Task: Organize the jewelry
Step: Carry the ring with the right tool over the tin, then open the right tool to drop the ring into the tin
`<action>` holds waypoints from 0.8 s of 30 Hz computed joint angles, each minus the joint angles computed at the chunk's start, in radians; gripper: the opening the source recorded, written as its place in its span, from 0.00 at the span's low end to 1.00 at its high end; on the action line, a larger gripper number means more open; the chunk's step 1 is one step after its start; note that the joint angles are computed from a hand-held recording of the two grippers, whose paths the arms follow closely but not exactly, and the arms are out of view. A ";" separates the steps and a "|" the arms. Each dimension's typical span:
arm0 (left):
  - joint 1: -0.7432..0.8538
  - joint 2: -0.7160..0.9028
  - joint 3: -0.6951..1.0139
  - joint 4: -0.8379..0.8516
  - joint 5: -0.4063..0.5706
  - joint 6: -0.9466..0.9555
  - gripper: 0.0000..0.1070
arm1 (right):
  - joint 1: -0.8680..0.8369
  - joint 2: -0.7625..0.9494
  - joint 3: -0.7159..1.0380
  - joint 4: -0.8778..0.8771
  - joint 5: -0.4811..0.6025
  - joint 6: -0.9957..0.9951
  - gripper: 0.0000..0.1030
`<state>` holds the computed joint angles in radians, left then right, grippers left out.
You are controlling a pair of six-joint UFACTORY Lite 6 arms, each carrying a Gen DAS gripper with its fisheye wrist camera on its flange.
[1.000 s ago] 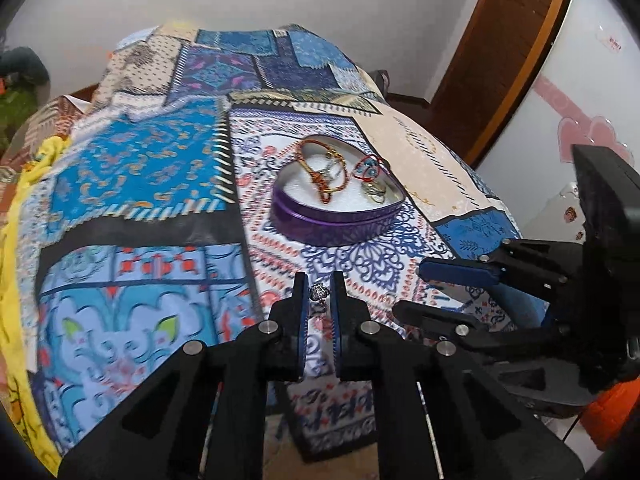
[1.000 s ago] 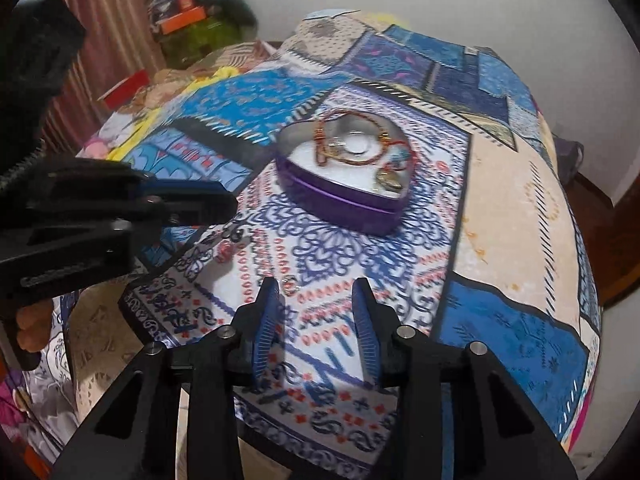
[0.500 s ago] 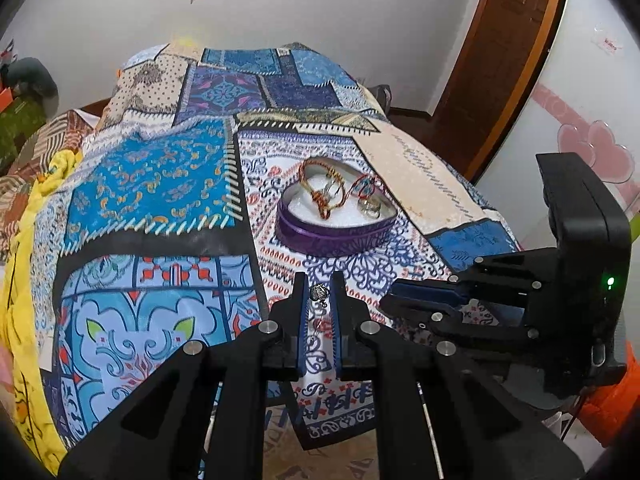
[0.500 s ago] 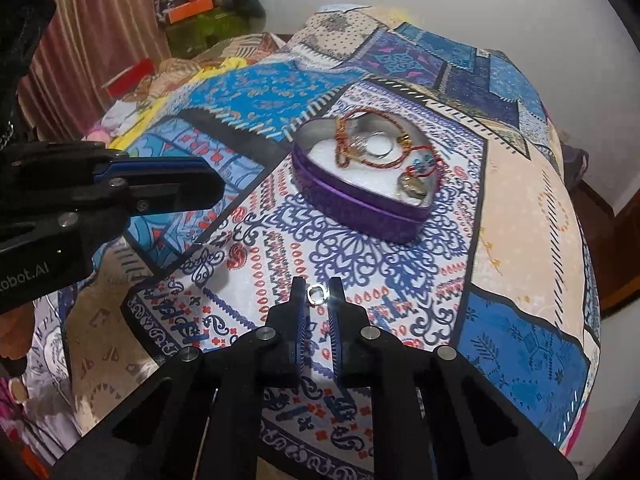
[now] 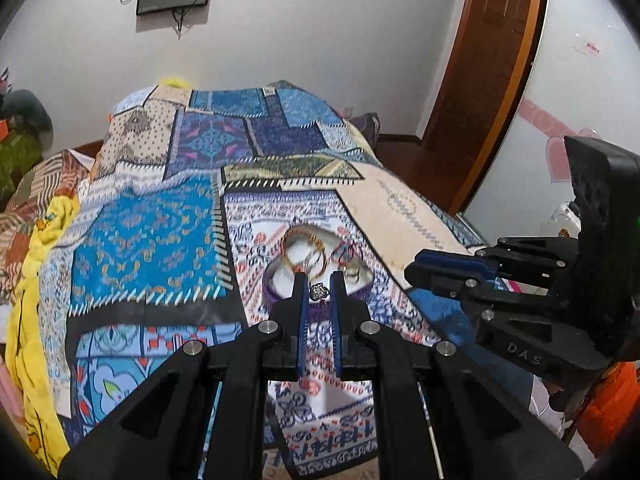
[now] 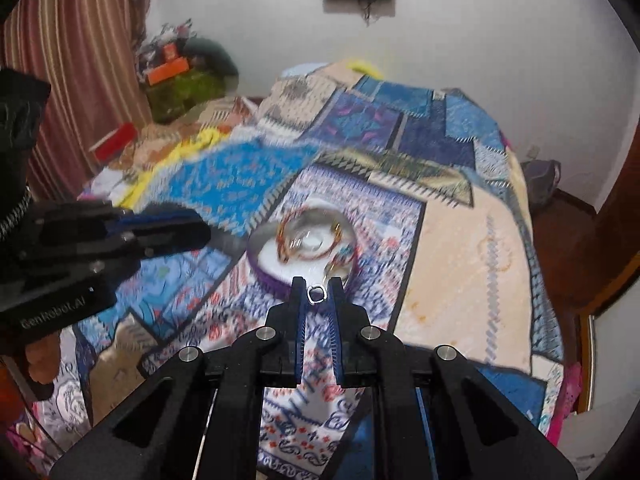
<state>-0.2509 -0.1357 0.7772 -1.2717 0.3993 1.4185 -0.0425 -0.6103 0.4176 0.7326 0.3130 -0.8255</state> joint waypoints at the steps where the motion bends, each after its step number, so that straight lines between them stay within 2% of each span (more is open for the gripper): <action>1: -0.004 0.008 0.014 -0.004 -0.001 0.001 0.08 | -0.013 0.007 0.011 0.038 0.004 -0.038 0.09; 14: -0.027 0.159 0.145 -0.088 -0.005 0.072 0.08 | -0.026 0.162 0.086 0.376 -0.033 -0.365 0.09; 21: -0.026 0.268 0.190 -0.129 0.000 0.121 0.08 | 0.005 0.313 0.115 0.578 -0.072 -0.583 0.09; 24: -0.021 0.316 0.211 -0.131 0.007 0.127 0.08 | -0.008 0.362 0.123 0.633 -0.050 -0.649 0.09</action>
<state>-0.2716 0.1806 0.9882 -1.4028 0.4065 1.5457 -0.0508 -0.2478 0.5404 1.3653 0.2632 -1.4749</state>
